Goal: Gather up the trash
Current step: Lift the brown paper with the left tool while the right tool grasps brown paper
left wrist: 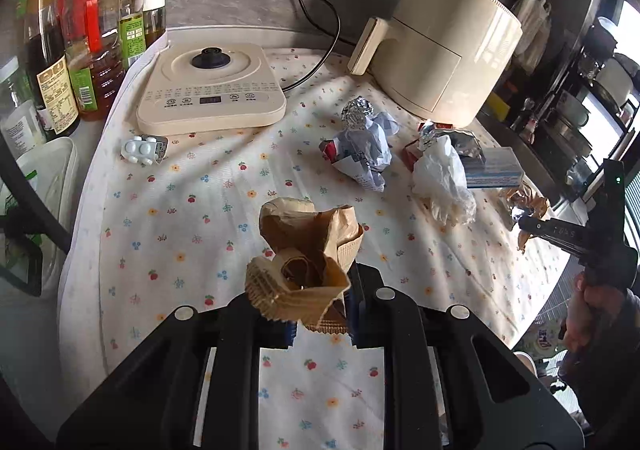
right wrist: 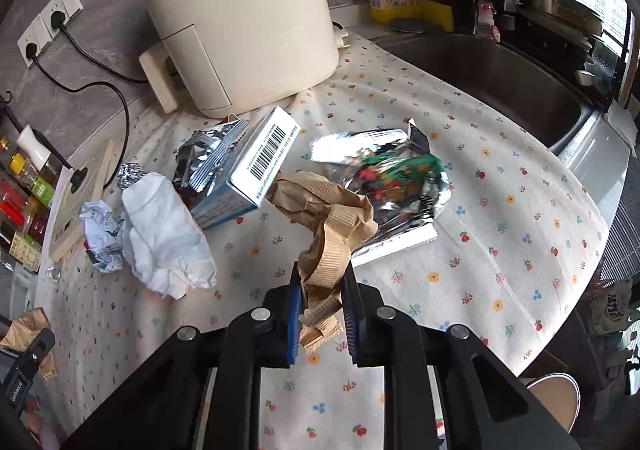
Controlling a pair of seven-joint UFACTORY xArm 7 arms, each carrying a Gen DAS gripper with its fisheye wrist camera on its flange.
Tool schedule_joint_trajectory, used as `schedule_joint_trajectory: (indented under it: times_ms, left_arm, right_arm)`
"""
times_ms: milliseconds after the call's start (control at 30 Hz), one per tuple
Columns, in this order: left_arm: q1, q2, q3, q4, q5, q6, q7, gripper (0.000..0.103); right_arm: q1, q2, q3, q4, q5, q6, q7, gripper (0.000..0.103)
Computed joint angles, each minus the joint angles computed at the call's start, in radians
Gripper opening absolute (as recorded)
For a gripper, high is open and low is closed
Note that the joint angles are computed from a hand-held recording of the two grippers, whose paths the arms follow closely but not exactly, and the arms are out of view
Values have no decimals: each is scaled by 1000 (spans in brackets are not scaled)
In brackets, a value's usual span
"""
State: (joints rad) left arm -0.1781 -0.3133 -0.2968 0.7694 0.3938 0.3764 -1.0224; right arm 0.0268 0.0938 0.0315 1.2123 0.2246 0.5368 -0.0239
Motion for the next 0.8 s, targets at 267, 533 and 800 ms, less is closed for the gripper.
schedule_joint_trajectory:
  times_ms: [267,533,800]
  left_arm:
    - [-5,-74,-104,8,65,88,-154,19]
    - [-47,-135,-180,48,110,215,-264,19]
    - [-85,-187,-239,78,134,326,-358,19]
  right_arm:
    - [-2,-160,-23,-110,222,17,-289,17]
    - [28,-289,-94,-197,369,77,-501,17]
    - [45,-389,-151,-238,450,171,-626,17]
